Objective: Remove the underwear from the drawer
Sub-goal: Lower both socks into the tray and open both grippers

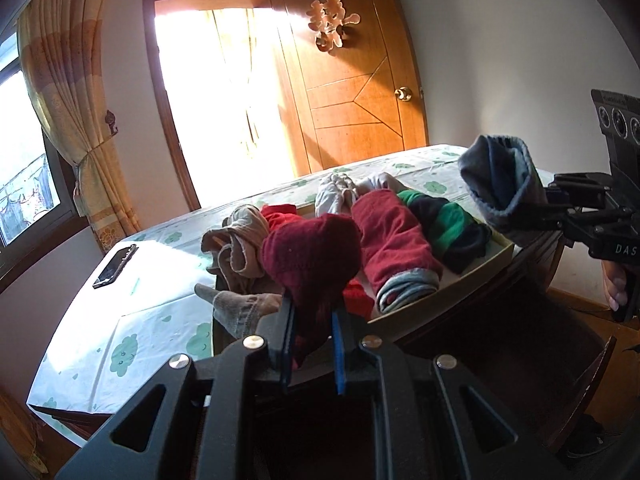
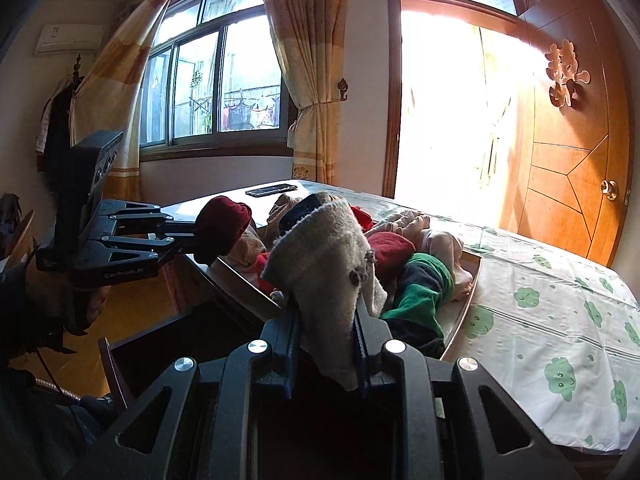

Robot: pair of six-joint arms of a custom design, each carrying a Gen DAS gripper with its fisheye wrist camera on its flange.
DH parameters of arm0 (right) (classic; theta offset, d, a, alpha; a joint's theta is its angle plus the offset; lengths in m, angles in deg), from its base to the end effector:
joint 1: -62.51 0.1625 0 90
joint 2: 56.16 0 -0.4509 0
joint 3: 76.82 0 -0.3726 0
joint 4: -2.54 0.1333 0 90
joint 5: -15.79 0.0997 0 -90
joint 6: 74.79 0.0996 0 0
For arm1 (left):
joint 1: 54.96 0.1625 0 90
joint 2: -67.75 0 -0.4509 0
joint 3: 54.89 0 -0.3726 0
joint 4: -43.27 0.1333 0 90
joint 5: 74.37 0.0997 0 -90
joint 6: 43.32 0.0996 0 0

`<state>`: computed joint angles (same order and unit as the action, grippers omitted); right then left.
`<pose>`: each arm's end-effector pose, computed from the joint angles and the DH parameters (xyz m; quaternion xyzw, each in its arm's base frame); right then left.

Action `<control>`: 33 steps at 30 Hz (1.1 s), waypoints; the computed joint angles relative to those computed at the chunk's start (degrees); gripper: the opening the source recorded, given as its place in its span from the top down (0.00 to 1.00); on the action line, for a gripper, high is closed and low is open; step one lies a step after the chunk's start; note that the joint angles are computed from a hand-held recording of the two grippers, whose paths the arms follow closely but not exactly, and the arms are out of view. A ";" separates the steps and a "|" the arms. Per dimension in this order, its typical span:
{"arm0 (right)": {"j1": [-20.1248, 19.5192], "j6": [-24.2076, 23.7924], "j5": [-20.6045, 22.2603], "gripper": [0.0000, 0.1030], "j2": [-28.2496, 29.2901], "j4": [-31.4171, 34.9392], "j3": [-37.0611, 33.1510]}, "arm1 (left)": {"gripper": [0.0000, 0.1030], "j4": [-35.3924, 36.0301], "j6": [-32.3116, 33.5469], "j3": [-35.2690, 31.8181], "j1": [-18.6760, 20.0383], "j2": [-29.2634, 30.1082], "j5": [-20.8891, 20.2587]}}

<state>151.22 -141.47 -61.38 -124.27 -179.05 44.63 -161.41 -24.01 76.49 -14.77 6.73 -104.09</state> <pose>0.1435 -0.5324 0.2675 0.5380 -0.7704 0.3290 0.0945 -0.2016 -0.4580 0.2403 0.2984 0.7670 -0.4370 0.3629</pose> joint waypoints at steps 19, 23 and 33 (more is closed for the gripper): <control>5.24 10.05 -5.52 0.76 6.56 4.43 -10.76 | 0.87 9.24 0.98 -9.53 4.43 1.32 -1.14; 6.70 10.35 -7.43 0.76 8.64 4.81 -12.93 | 0.87 10.68 0.56 -11.09 5.57 1.68 -1.26; 9.52 11.50 -11.97 0.76 12.90 5.43 -16.63 | 0.87 14.58 -1.70 -14.20 8.32 2.17 -3.01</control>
<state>160.75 -129.98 -73.35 -111.37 -173.62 28.00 -146.83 -25.70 62.29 -6.46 8.90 -107.10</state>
